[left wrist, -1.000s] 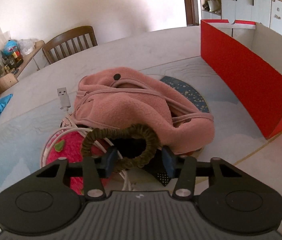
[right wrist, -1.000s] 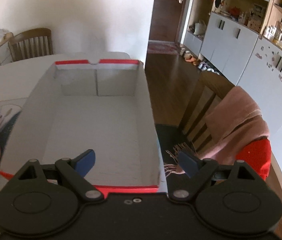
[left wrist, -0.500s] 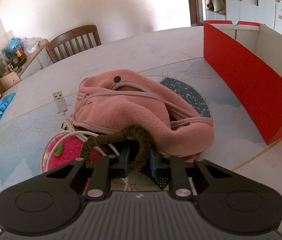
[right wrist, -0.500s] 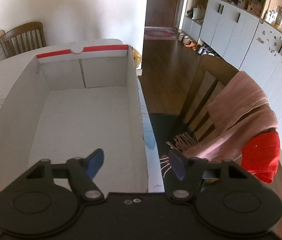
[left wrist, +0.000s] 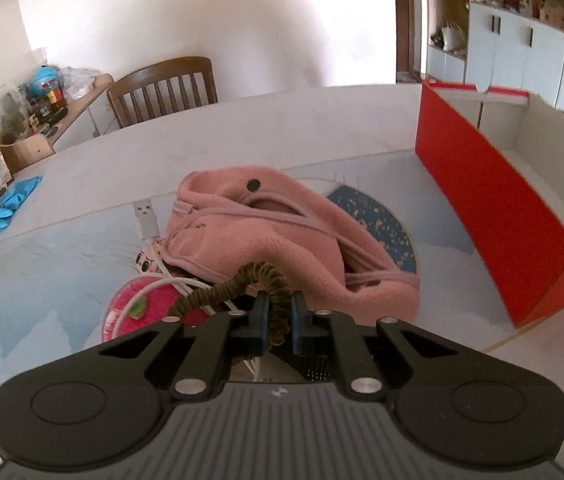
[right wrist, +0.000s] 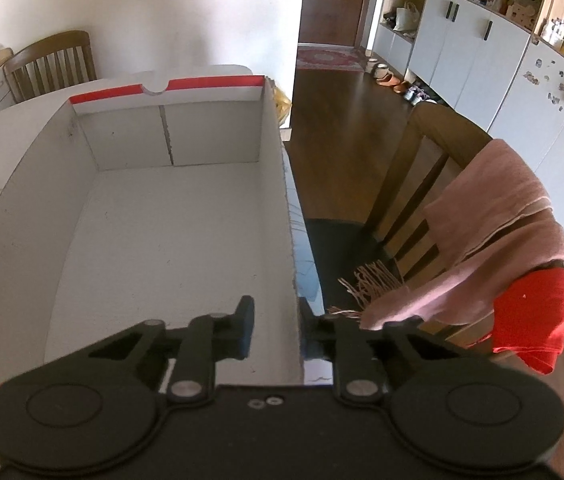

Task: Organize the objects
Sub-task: 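Close the left gripper on the brown bead bracelet and lift it, then carry the bracelet into the box and open the left gripper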

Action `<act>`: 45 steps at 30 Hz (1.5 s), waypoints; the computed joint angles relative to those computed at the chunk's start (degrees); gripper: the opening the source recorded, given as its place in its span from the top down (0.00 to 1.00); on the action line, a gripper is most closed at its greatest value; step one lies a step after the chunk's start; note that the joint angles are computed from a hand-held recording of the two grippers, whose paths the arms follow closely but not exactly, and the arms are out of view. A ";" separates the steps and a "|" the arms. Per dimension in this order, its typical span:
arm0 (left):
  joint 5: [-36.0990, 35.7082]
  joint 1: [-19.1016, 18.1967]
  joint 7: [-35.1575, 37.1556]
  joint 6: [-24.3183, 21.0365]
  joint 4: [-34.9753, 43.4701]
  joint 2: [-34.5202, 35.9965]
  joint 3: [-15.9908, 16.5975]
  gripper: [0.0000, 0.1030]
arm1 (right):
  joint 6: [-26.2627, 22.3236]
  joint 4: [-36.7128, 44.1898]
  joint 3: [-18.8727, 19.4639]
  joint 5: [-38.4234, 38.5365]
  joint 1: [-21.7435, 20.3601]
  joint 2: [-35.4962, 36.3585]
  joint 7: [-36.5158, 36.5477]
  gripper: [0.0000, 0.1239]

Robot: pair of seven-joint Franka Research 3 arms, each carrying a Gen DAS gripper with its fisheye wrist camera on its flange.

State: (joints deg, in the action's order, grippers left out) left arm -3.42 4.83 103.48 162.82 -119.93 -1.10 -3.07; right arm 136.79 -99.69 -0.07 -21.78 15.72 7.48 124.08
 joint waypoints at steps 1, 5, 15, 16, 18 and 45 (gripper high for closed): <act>-0.97 -0.02 0.25 -0.10 -0.03 -0.32 0.03 0.91 | -0.05 0.02 -0.10 -0.27 0.00 0.02 0.27 0.94; -5.60 -0.43 1.86 -1.29 0.67 -1.50 0.46 0.91 | 0.43 -0.31 -0.14 1.02 -0.44 -0.09 -0.49 0.96; -16.06 -3.05 8.04 -3.71 4.17 -3.39 1.14 0.92 | 1.82 -1.16 -0.07 3.24 -1.11 -0.51 -3.19 0.98; -17.37 -3.42 9.16 -3.86 4.68 -3.37 1.18 0.92 | 1.89 -1.19 -0.06 3.43 -1.17 -0.52 -3.58 0.98; -19.70 -4.16 11.14 -4.29 5.81 -3.30 1.01 0.92 | 2.00 -1.24 -0.03 3.81 -1.25 -0.55 -4.30 0.98; -23.08 -7.56 25.92 -17.64 38.28 19.51 -11.33 0.92 | 3.05 -1.63 0.07 8.14 -1.90 -0.62 -11.18 0.99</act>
State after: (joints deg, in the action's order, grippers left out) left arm -26.50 -2.73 129.41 145.18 -81.65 18.41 -14.41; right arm 139.84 -101.33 0.00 -13.64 13.82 6.87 112.91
